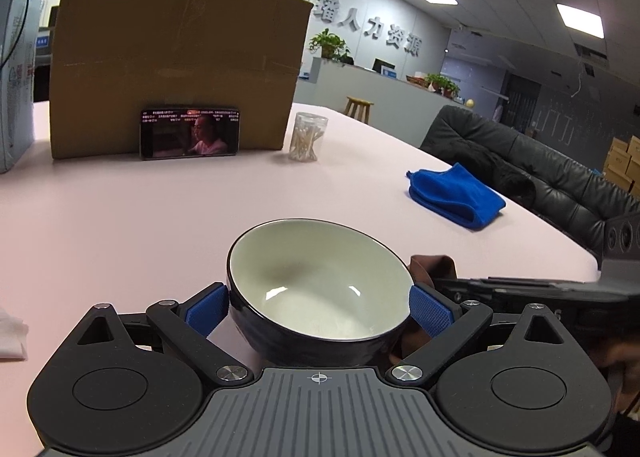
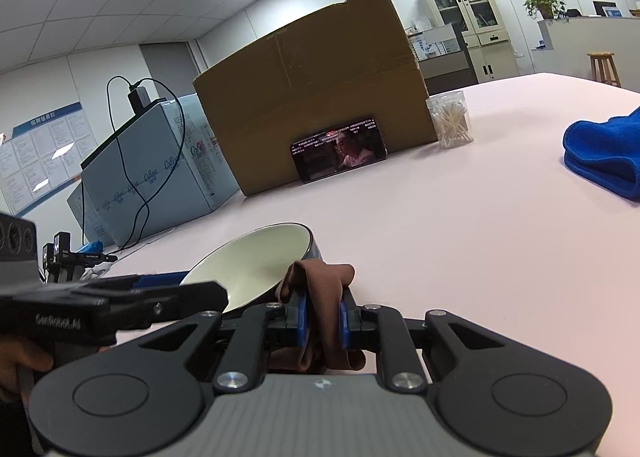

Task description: Clean bowl

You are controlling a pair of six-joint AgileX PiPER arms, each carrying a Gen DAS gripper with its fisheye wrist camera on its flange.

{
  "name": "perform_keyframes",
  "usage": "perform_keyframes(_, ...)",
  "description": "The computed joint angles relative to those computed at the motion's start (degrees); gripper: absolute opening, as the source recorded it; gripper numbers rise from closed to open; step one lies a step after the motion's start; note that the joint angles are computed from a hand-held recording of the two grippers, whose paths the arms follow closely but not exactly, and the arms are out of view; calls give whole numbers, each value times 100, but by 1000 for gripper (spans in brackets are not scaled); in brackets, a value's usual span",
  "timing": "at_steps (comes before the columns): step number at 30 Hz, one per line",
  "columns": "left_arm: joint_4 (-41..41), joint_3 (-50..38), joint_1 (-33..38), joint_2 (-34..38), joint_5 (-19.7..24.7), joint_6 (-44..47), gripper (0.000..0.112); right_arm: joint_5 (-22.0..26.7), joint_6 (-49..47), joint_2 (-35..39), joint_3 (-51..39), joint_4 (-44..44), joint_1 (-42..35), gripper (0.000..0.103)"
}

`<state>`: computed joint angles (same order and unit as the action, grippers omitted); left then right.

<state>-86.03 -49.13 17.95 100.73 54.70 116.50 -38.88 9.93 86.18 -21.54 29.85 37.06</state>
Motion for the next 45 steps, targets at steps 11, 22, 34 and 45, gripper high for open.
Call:
perform_keyframes(11,-127,-381,107,499,-53,-616,51,-155,-132,-49,152,347,499,19)
perform_keyframes(22,-539,-62,-98,273,-622,-105,37,-125,-403,-23,10,553,1038,20)
perform_keyframes(34,-500,-69,-49,329,-589,-180,38,-400,-557,-52,142,1048,1089,18)
perform_keyframes(45,-483,-80,5,362,-481,-212,38,-251,-94,84,49,339,1077,19)
